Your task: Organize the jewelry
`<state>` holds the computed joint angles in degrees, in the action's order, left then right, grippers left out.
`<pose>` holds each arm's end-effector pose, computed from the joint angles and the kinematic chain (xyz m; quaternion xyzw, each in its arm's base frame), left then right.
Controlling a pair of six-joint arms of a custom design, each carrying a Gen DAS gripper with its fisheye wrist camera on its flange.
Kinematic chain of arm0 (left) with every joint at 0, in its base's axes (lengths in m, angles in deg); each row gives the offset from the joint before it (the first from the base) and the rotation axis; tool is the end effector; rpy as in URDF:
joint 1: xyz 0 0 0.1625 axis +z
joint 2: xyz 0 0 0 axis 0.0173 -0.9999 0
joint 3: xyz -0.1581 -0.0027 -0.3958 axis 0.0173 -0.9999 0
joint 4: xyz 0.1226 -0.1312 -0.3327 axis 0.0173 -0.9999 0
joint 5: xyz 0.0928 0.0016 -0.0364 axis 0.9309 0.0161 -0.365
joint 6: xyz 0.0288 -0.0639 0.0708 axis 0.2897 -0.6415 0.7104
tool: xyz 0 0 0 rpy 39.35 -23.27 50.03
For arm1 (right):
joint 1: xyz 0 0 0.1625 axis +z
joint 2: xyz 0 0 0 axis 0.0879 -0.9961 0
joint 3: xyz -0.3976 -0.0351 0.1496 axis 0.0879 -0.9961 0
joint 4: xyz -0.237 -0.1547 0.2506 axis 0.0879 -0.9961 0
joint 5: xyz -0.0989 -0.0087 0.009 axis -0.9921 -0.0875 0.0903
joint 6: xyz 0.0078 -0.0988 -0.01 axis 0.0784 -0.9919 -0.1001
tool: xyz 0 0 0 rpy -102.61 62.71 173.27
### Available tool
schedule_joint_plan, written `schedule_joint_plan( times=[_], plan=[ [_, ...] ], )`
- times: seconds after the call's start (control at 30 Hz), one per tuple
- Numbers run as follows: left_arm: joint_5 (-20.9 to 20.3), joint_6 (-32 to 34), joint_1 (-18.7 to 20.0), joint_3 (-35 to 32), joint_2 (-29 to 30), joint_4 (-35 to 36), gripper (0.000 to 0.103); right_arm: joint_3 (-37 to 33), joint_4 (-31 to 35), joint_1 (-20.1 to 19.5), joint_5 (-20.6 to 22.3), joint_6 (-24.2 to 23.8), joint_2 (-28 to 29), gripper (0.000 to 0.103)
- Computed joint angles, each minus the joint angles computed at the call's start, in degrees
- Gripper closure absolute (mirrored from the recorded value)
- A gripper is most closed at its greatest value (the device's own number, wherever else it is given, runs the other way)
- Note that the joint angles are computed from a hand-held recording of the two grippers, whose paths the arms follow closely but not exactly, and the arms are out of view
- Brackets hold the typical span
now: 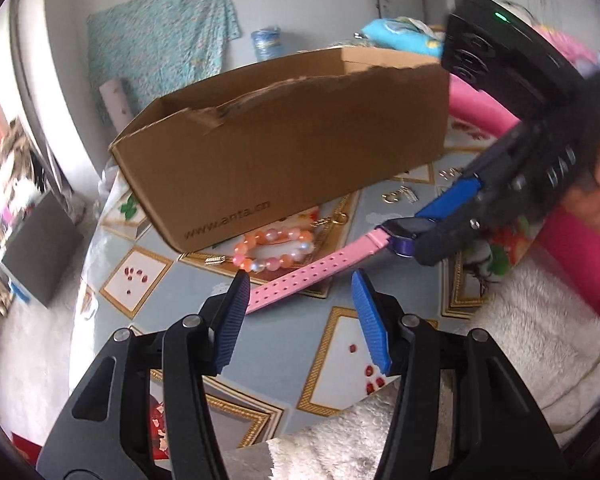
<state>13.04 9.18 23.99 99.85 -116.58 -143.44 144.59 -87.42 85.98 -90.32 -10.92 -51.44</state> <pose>-0.2408 -0.3474 0.0710 0.3691 0.8139 -0.2991 0.3345 0.1310 -0.4648 0.2048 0.2877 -0.9562 -0.0190 0.0498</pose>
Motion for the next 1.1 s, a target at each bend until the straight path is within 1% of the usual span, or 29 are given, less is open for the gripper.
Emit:
schedule_joint_plan(
  times=[0.03, 0.13, 0.17, 0.2, 0.27, 0.3, 0.37, 0.4, 0.5, 0.53, 0.57, 0.7, 0.8, 0.83, 0.87, 0.93, 1.0, 1.03, 1.1],
  plan=[
    [0.1, 0.6, -0.3, -0.2, 0.6, -0.1, 0.052, -0.9, 2.3, -0.3, 0.6, 0.2, 0.1, 0.053],
    [1.9, 1.0, -0.7, -1.8, 2.8, 3.3, 0.052, -2.6, 6.0, -0.9, 1.9, 0.5, 0.7, 0.053],
    [2.0, 1.3, -0.5, -2.2, 3.1, 3.9, 0.053, -3.1, 6.7, -1.1, 2.2, 0.5, 0.9, 0.053],
    [2.0, 1.4, -0.2, -2.7, 3.3, 4.5, 0.056, -3.6, 7.4, -1.3, 2.5, 0.5, 1.1, 0.053],
    [1.0, 1.0, 0.3, -2.8, 2.6, 5.1, 0.082, -3.7, 6.9, -1.8, 2.6, -0.5, 1.6, 0.053],
    [0.3, 0.5, 0.7, -3.0, 2.0, 5.8, 0.083, -3.3, 6.1, -1.7, 2.4, -1.0, 1.6, 0.053],
    [-3.6, 0.5, 2.5, -3.6, -0.1, 6.0, 0.09, -2.0, 3.8, -1.6, 2.0, -1.9, 1.3, 0.053],
    [-7.9, -0.6, 4.3, -4.2, -2.0, 6.5, 0.09, -1.5, 3.1, -1.5, 1.9, -2.1, 1.1, 0.053],
    [-15.0, -3.9, 7.9, -4.5, -5.5, 7.4, 0.091, 0.8, -0.4, -0.5, 1.0, -2.5, 0.3, 0.053],
    [-16.6, -4.8, 8.9, -5.0, -6.6, 8.4, 0.093, 0.4, -0.5, -0.8, 0.6, -3.4, 0.3, 0.053],
    [-17.0, -5.2, 9.3, -5.2, -7.1, 9.1, 0.095, 1.3, -1.6, -0.4, -0.2, -4.4, -0.5, 0.053],
    [-22.0, -7.5, 12.6, -6.8, -9.6, 12.0, 0.096, 4.0, -6.4, 0.5, -3.0, -7.0, -1.8, 0.053],
    [-23.6, -8.1, 13.7, -7.2, -10.5, 13.0, 0.097, 7.2, -12.5, 1.7, -7.2, -9.6, -3.4, 0.054],
    [-24.1, -8.3, 14.0, -7.3, -10.9, 13.4, 0.097, 7.5, -12.9, 1.8, -8.2, -10.6, -4.3, 0.056],
    [-24.5, -8.6, 14.0, -7.1, -11.0, 13.3, 0.097, 8.7, -15.3, 2.4, -10.2, -11.8, -4.8, 0.058],
    [-26.0, -9.0, 14.7, -7.9, -11.2, 14.1, 0.097, 11.0, -20.2, 3.5, -13.2, -14.5, -5.1, 0.059],
    [-27.8, -9.2, 15.8, -8.0, -11.8, 14.1, 0.097, 13.3, -26.7, 4.6, -15.8, -16.9, -4.0, 0.066],
    [-28.5, -8.9, 16.8, -8.8, -11.7, 14.3, 0.097, 13.6, -28.4, 5.3, -16.4, -16.8, -3.2, 0.067],
    [-29.2, -9.1, 17.3, -9.0, -12.1, 14.6, 0.098, 14.5, -31.1, 5.5, -17.0, -16.7, -3.2, 0.077]
  ],
)
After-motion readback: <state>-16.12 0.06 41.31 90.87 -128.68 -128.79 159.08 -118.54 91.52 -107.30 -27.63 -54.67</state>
